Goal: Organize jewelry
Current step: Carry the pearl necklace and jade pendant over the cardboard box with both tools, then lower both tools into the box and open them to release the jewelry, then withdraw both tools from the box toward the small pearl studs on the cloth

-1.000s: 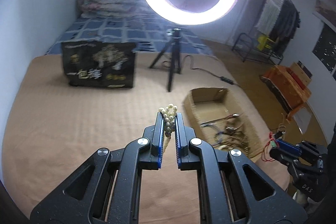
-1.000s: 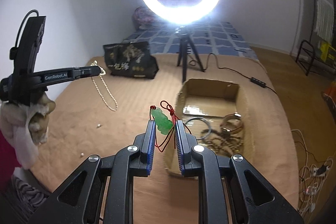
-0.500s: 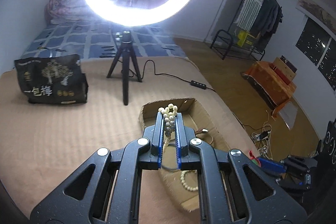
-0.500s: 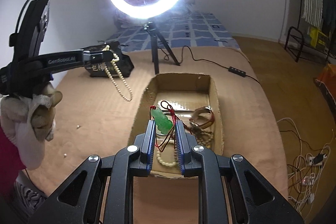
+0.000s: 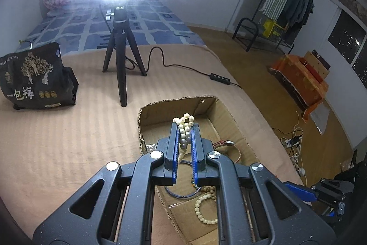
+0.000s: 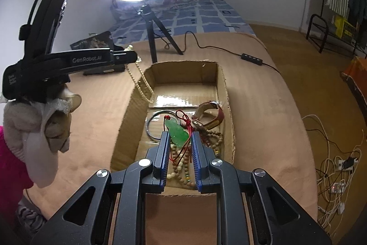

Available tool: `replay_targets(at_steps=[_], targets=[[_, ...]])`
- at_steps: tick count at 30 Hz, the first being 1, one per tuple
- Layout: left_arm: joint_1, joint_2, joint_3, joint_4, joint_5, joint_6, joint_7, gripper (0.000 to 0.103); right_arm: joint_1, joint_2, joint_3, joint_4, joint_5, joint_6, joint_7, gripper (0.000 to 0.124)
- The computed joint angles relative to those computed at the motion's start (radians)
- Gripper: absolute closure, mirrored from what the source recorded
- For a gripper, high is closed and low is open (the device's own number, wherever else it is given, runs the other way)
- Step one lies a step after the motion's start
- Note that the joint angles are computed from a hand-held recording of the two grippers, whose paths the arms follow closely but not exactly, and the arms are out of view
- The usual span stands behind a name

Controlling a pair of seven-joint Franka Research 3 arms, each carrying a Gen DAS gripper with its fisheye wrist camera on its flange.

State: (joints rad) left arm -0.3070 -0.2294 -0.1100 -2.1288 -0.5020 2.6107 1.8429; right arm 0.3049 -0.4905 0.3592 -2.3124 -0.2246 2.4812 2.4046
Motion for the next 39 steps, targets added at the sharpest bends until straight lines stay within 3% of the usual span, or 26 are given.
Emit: replay_targets(at_steps=[14, 15, 16, 17, 18, 24, 39], targets=[[0.014, 0.014, -0.016, 0.0, 0.061, -0.023, -0.035, 0.093, 0.004, 0.036, -0.016, 0.014, 0.001, -0.026, -0.008, 0.104], [0.016, 0.014, -0.016, 0.003, 0.066, -0.03, -0.045, 0.079, 0.005, 0.039, -0.014, 0.019, -0.004, -0.034, -0.01, 0.101], [0.017, 0.012, -0.017, 0.003, 0.067, -0.032, -0.051, 0.06, 0.005, 0.041, -0.012, 0.022, -0.01, -0.041, -0.009, 0.085], [0.015, 0.007, -0.015, -0.003, 0.062, -0.022, -0.049, 0.054, 0.002, 0.046, -0.008, 0.026, -0.02, -0.042, -0.003, 0.068], [0.015, 0.001, -0.016, -0.01, 0.066, -0.009, -0.051, 0.053, -0.003, 0.043, -0.001, 0.027, -0.037, -0.045, 0.007, 0.062], [0.012, -0.015, -0.009, -0.019, 0.087, -0.019, -0.062, 0.052, 0.006, 0.05, 0.003, 0.042, -0.068, -0.073, 0.022, 0.05], [-0.009, -0.129, 0.02, -0.08, 0.128, -0.038, -0.073, 0.052, 0.018, 0.022, 0.012, 0.05, -0.101, -0.097, 0.065, 0.05]])
